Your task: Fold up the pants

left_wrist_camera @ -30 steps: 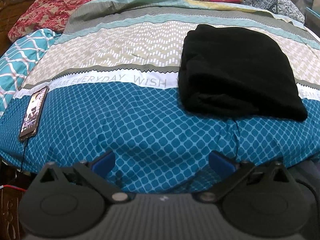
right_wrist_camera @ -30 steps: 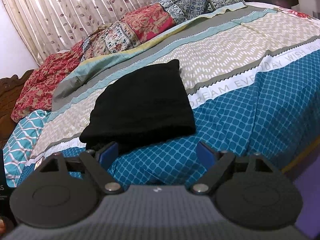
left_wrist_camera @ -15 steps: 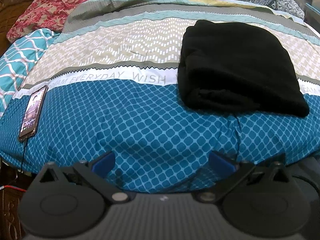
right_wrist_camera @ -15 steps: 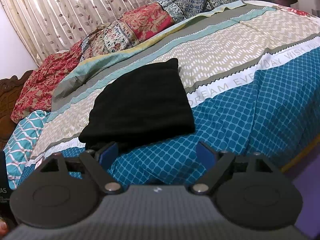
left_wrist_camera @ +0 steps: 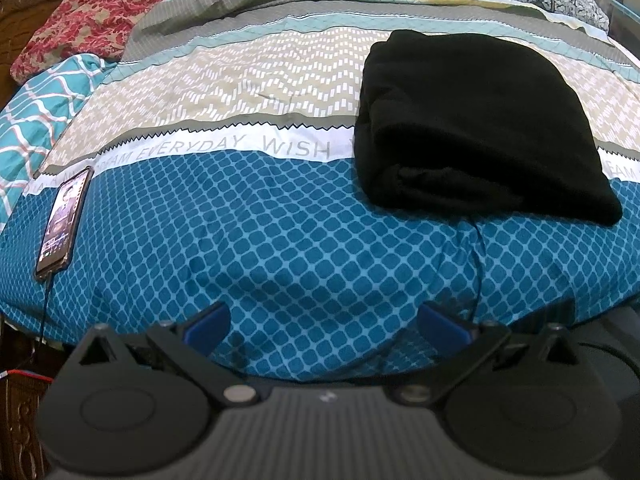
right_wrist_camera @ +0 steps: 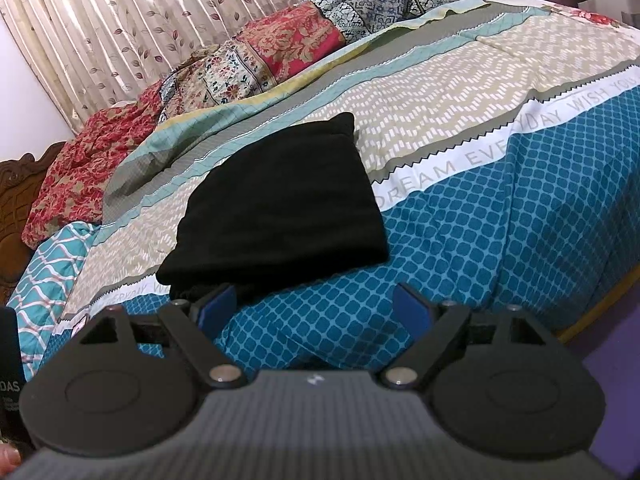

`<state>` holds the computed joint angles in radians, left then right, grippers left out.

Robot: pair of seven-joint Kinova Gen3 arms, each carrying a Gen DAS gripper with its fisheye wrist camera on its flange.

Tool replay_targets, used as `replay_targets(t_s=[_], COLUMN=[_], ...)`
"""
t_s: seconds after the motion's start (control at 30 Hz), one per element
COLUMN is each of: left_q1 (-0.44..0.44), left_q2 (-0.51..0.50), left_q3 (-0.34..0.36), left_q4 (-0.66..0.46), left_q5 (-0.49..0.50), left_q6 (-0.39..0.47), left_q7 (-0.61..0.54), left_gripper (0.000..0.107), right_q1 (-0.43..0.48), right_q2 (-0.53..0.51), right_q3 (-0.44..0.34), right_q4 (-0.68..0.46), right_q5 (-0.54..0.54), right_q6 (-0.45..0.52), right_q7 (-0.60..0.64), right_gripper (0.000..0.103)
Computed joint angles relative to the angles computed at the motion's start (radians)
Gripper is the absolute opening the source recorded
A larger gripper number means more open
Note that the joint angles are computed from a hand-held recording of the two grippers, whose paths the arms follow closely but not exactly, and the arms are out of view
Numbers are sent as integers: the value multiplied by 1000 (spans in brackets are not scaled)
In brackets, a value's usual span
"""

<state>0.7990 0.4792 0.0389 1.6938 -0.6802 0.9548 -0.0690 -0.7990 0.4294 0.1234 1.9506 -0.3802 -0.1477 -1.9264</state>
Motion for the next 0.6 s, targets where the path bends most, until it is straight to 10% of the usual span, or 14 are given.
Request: replay_targets(t_s=[0.6], left_q1=[-4], left_q2=[1], left_q3=[5], left_q4=[-2], left_q5=[5], left_q6=[5], left_q7=[-9], left_gripper=[103], right_q1=[12], right_q2=[-1], right_q3=[-13], right_q4=[1], right_q5=[0], right_q6=[2], right_q7=[1], right_gripper=[87])
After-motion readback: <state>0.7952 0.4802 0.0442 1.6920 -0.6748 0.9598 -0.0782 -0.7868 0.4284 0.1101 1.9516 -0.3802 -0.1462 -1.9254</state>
